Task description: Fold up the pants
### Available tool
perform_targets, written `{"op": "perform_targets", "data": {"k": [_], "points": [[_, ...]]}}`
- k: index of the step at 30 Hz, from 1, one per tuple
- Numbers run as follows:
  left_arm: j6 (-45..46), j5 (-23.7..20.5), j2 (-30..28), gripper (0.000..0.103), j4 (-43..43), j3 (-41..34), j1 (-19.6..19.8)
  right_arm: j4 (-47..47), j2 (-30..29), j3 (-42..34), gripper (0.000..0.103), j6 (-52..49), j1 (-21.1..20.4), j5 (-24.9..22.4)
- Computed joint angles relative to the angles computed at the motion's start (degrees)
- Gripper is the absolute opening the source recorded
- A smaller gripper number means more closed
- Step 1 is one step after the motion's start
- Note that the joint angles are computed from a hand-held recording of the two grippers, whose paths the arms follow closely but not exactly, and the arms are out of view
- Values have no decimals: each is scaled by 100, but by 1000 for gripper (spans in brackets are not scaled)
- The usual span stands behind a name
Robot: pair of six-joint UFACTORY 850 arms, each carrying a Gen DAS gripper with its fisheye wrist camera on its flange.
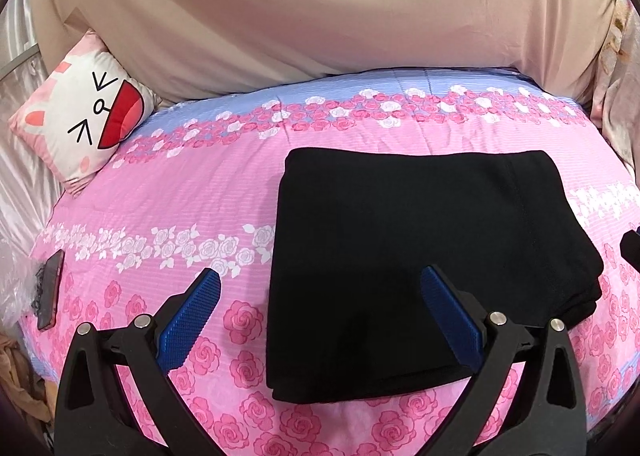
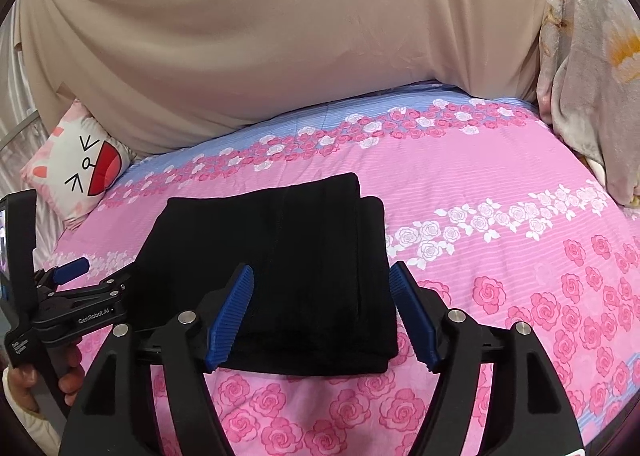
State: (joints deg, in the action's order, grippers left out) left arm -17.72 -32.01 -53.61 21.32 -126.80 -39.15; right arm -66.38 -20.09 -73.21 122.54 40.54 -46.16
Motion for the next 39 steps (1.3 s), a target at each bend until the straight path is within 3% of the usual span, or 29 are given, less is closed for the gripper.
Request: {"op": "perform_targets", "data": {"k": [9, 11, 14, 16, 19, 20, 21, 23, 26, 28, 30, 32, 34, 36, 37, 38, 39], "points": [[-70, 93, 121, 98, 108, 247, -17, 5, 37, 103, 75, 80, 30, 54], [237, 179, 210, 98, -249, 423, 55, -222, 137, 326, 75, 375, -16, 412], [1431, -65, 92, 98, -1701, 372, 280, -721, 333, 775, 75, 1237, -237, 1306], [1619, -288, -24, 98, -2012, 297, 362, -989, 374, 908, 75, 1700, -345, 1597], [2087, -267, 7, 98, -2666, 460, 470, -1400, 309, 934, 73, 2100, -471, 1905], [2167, -307, 2, 98, -2772, 455, 480, -1604, 267, 931, 52, 2249, -519, 2068], [2294, -394, -23, 98, -2962, 410, 500, -1584, 188, 873, 40, 2158, -588, 2282], [2488, -623, -116, 98, -3301, 251, 547, -1656, 56, 819, 20, 2206, -628, 2255], [2587, -792, -154, 98, -3504, 149, 604, -2514, 388, 1052, 12, 3158, -551, 2332], [2748, -639, 22, 98, -3577, 385, 628, -2290, 591, 1087, 12, 2765, -335, 1993], [3033, -367, 212, 98, -3715, 692, 634, -1403, 468, 1033, 12, 1837, -309, 1814], [2965, -452, 103, 98, -3593, 597, 598, -1147, 231, 1113, 16, 1814, -494, 2308], [2965, -726, -74, 98, -3651, 345, 603, -1602, 456, 1292, 21, 2536, -502, 2424], [3391, -915, -83, 98, -4317, 266, 704, -1583, 608, 1324, 46, 2566, -400, 2019], [3622, -949, -58, 98, -4671, 276, 766, -1364, 626, 1284, 79, 2273, -345, 1719], [3794, -1029, -91, 98, -5032, 185, 838, -1151, 619, 1230, 88, 1927, -318, 1474], [3811, -1124, -180, 98, -5208, 31, 883, -932, 604, 1183, 88, 1641, -342, 1416]]}}
